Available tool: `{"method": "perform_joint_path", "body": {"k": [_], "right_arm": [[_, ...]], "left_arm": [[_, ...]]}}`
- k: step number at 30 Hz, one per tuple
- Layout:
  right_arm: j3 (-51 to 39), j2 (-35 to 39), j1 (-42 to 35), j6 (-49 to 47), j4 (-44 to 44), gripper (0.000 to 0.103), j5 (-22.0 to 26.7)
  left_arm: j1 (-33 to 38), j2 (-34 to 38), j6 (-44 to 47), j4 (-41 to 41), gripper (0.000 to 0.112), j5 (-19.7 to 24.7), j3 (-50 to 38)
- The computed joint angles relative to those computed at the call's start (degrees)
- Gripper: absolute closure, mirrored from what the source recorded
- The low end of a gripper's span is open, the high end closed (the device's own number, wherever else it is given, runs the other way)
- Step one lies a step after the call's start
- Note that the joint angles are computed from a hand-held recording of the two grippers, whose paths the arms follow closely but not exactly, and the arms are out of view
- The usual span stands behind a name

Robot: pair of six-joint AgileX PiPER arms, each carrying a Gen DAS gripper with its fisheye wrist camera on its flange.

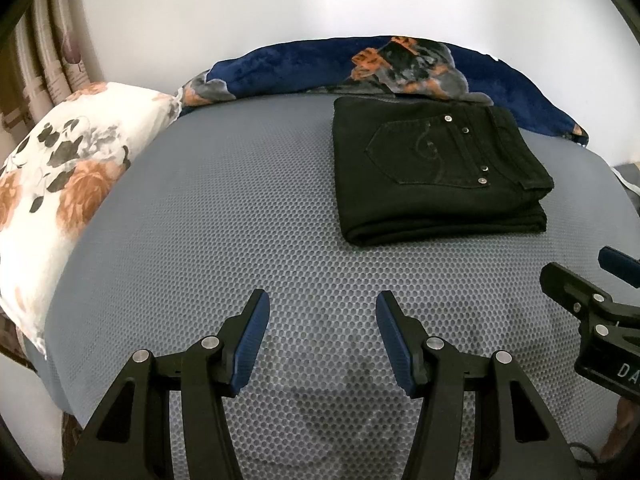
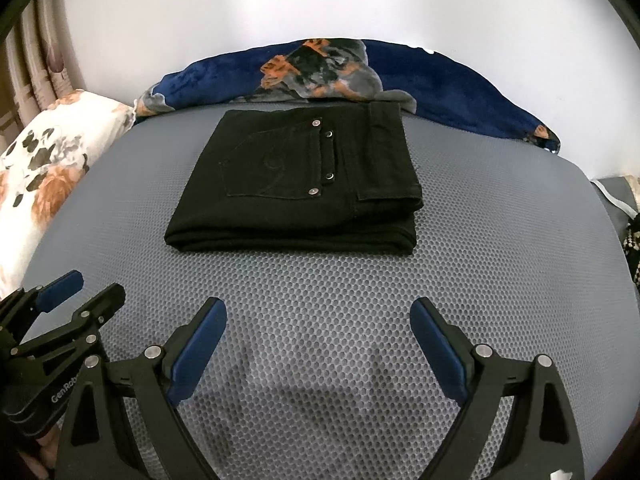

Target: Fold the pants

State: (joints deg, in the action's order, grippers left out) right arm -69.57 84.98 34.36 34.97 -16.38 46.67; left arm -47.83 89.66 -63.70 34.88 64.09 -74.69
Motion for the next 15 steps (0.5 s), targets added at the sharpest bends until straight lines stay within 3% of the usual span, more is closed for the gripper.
{"method": "perform_joint_path", "body": {"k": [15], "right_arm": [[0.69, 0.42, -1.57, -1.05, 2.09, 0.012, -0.56]], "left_arm": [[0.58, 0.46, 0.98, -0.62, 0.056, -0.53, -0.28]]}}
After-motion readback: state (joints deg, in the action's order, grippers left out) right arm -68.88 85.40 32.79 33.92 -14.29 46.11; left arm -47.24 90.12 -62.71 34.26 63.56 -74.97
